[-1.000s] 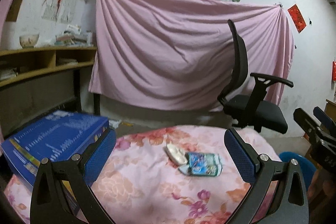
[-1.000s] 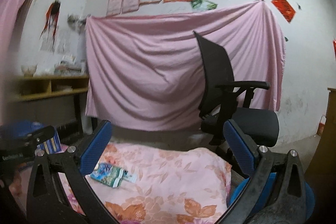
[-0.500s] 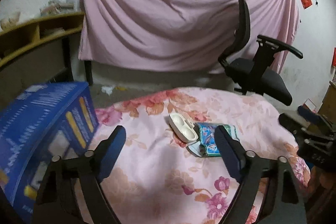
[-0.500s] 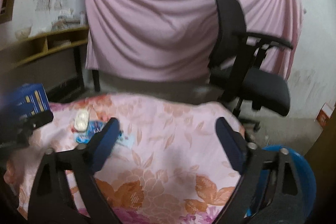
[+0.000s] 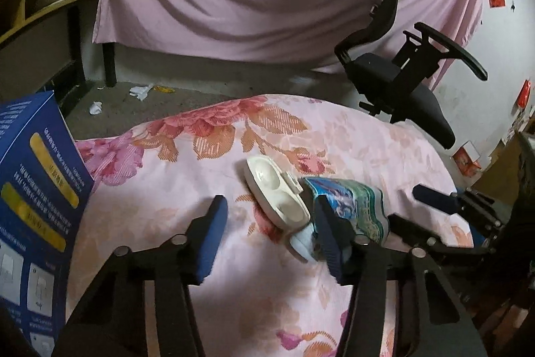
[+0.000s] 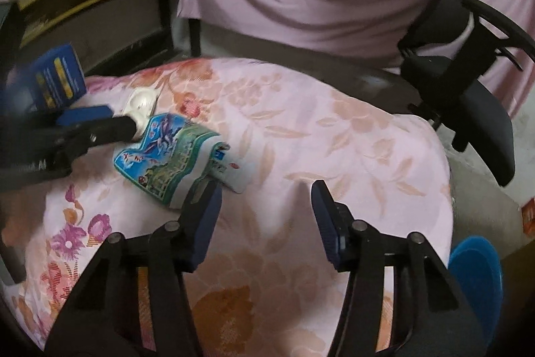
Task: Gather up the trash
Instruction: 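Grasp the white earbud case with left gripper while right grasps the white tube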
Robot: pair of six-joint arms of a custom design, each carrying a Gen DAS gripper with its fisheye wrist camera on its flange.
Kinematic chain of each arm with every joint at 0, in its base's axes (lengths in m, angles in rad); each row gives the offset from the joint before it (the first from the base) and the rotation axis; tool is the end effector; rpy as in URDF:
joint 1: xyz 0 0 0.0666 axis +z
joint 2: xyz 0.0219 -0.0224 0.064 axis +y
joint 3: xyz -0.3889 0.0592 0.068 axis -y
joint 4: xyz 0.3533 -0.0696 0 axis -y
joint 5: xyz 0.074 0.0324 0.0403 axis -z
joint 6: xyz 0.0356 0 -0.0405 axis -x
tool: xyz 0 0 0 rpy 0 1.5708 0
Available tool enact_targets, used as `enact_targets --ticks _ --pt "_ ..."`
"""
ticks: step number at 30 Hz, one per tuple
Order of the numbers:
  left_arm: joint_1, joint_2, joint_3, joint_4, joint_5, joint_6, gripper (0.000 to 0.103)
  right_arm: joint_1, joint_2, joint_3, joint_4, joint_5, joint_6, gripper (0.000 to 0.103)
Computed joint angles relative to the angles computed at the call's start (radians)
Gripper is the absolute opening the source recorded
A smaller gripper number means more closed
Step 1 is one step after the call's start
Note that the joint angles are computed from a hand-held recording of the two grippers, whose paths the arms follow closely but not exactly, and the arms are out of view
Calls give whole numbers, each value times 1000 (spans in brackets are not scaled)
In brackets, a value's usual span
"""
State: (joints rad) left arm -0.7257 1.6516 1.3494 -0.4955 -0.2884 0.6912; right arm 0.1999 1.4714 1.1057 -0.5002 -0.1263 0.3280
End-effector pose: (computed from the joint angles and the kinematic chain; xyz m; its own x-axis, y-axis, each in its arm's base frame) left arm 0.4057 -0.3469 0.3301 -0.7234 -0.1752 -0.6678 0.0344 0.9569 -0.2883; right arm 0.4418 0.0937 0.3146 -0.6175 -0.4512 -0.6443 -0.5027 0.8564 -0.1179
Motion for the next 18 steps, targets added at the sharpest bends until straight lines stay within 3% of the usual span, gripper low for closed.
enact_targets --ticks 6,11,15,18 --pt "28 -6 -10 -2 48 39 16 25 35 40 -39 -6 84 73" --pt "40 -15 -22 0 71 57 7 27 78 88 -88 -42 152 73" --pt "34 -16 -21 -5 60 53 7 17 102 114 -109 -77 161 73" --pt "31 -16 -23 -2 57 52 7 18 96 107 -110 -103 181 59"
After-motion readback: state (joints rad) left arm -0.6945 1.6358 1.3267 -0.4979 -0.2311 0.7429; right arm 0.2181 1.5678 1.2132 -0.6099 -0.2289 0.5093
